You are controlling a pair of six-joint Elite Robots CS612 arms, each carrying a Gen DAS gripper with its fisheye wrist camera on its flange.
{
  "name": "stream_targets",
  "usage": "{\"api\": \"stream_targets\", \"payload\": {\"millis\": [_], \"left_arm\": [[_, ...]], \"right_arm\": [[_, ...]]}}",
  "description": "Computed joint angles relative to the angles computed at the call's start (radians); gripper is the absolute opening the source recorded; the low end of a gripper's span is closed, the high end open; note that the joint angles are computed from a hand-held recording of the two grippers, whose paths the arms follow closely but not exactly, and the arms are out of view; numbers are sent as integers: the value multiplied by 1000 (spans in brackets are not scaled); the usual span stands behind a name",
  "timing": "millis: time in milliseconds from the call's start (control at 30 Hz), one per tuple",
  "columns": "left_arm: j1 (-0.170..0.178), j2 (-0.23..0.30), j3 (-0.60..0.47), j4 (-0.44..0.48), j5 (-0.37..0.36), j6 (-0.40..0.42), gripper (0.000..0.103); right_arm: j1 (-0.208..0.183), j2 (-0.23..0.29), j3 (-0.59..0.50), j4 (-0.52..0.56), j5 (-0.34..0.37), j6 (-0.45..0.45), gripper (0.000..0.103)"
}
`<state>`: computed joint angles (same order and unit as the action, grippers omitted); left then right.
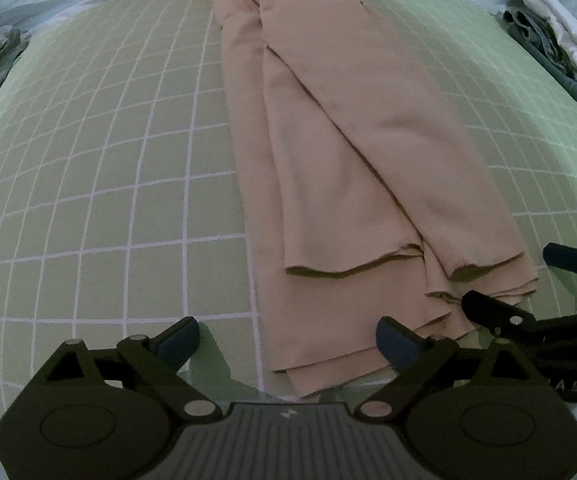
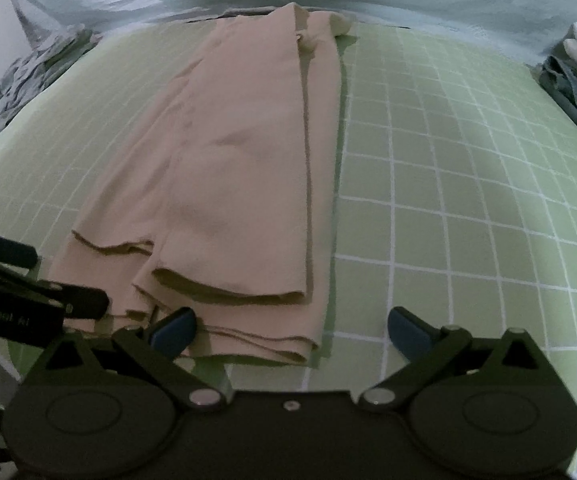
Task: Fold clothes
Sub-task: 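Grasp the sweater hem end with both grippers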
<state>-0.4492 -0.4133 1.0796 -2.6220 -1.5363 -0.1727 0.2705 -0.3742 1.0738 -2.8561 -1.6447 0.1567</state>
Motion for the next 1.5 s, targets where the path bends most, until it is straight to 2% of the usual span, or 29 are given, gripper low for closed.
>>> {"api": "stream_targets", "payload": {"millis": [133,233,300,333,400,433,467,500,567,667,733,800,900,1000,1133,1300,1500], "left_arm": [[-3,-12,31,-31,-5,21,84],[-7,-16,45,-54,-10,43,73],[-8,-19,54,-74,-23,57,57],[-9,-20,58,-82,-31,65,54],[-10,-19,58,-94,-47,65,34],[-8,-19,59,-98,-63,60,28],[-5,-19,58,-96,-76,53,17],[-3,-18,55,-93,-88,46,13],[4,-17,51,-84,-119,16,9],[16,-30,63,-84,-181,-46,7],[17,-52,87,-101,-208,-28,7],[18,-85,127,-132,-229,6,7],[16,-117,165,-192,-218,54,7],[12,-117,153,-228,-178,61,7],[12,-104,104,-262,-151,26,7],[24,-86,38,-341,-144,-8,7],[29,-23,-106,-334,-104,-9,7]], "right_arm": [[0,-4,13,-19,11,-19,98],[-1,-9,27,-40,23,-37,92],[-1,-12,36,-55,35,-53,82],[-1,-14,40,-62,45,-63,78],[-3,-18,48,-75,66,-82,62],[-2,-20,51,-80,74,-92,59],[-3,-21,55,-88,84,-99,50],[-6,-23,61,-97,103,-100,35],[-12,-31,75,-106,140,-88,13],[-24,-50,101,-107,195,-46,11],[-32,-62,118,-109,231,-17,10],[-41,-96,164,-128,263,27,10],[-50,-142,219,-161,292,39,9],[-55,-156,226,-196,304,9,9],[-51,-132,170,-246,277,-29,9],[-60,-96,84,-331,260,10,8],[-61,-15,-104,-318,241,-27,8]]}}
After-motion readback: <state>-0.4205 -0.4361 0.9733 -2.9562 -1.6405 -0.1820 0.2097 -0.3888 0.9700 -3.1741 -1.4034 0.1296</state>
